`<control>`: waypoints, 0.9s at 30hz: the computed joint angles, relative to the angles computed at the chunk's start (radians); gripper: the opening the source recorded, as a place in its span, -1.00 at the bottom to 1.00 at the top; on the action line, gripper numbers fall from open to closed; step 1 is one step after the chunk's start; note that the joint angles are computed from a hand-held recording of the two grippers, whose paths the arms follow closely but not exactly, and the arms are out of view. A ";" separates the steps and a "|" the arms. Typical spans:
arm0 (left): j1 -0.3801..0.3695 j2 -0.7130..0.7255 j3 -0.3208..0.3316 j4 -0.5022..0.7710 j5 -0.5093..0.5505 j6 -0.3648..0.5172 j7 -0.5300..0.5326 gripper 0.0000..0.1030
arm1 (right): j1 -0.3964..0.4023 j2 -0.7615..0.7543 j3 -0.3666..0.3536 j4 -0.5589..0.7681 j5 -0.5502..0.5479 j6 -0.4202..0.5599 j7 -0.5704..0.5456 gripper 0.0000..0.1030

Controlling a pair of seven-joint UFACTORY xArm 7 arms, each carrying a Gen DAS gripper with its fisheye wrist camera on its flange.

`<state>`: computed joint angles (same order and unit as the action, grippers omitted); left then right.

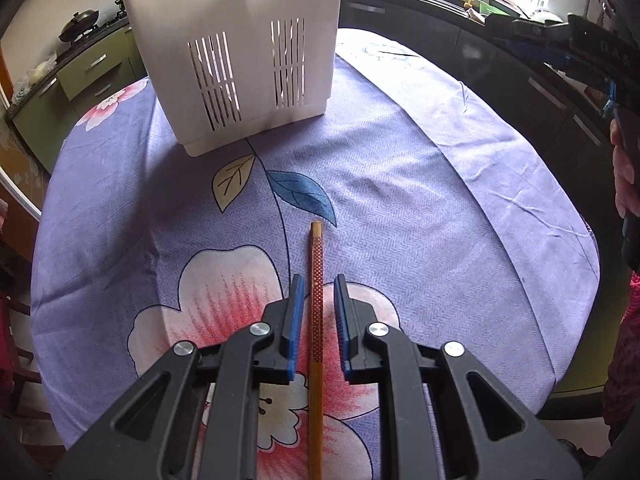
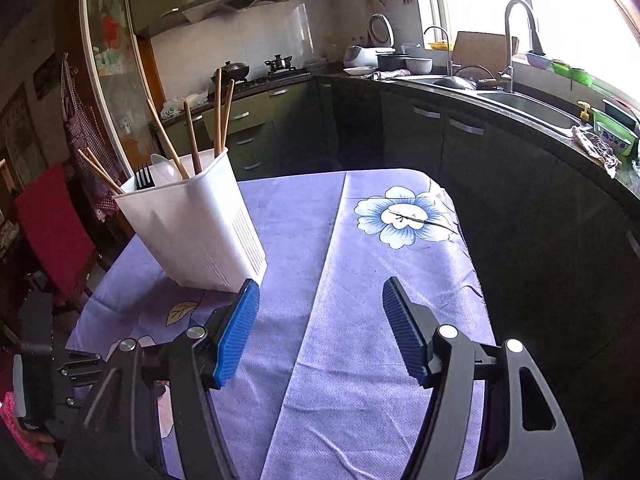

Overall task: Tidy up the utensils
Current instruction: 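Close the left gripper on the wooden chopstick and lift it upright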

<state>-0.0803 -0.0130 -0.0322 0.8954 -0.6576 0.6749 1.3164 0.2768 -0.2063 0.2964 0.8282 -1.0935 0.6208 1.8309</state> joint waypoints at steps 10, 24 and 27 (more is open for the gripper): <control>-0.002 0.006 -0.008 -0.008 0.000 -0.028 0.004 -0.69 | 0.009 0.025 -0.002 0.047 -0.018 0.020 0.000 0.26; -0.005 0.005 -0.001 -0.009 0.000 -0.019 -0.007 -0.86 | 0.035 0.054 -0.021 0.085 -0.016 0.019 -0.022 0.28; -0.001 0.005 -0.001 -0.002 -0.001 -0.018 -0.011 -0.86 | 0.037 0.056 -0.022 0.089 -0.013 0.020 -0.028 0.28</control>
<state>-0.0809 -0.0078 -0.0329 0.8935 -0.6586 0.6572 1.3053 0.3139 -0.1506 0.2746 0.9168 -1.1068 0.6409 1.8027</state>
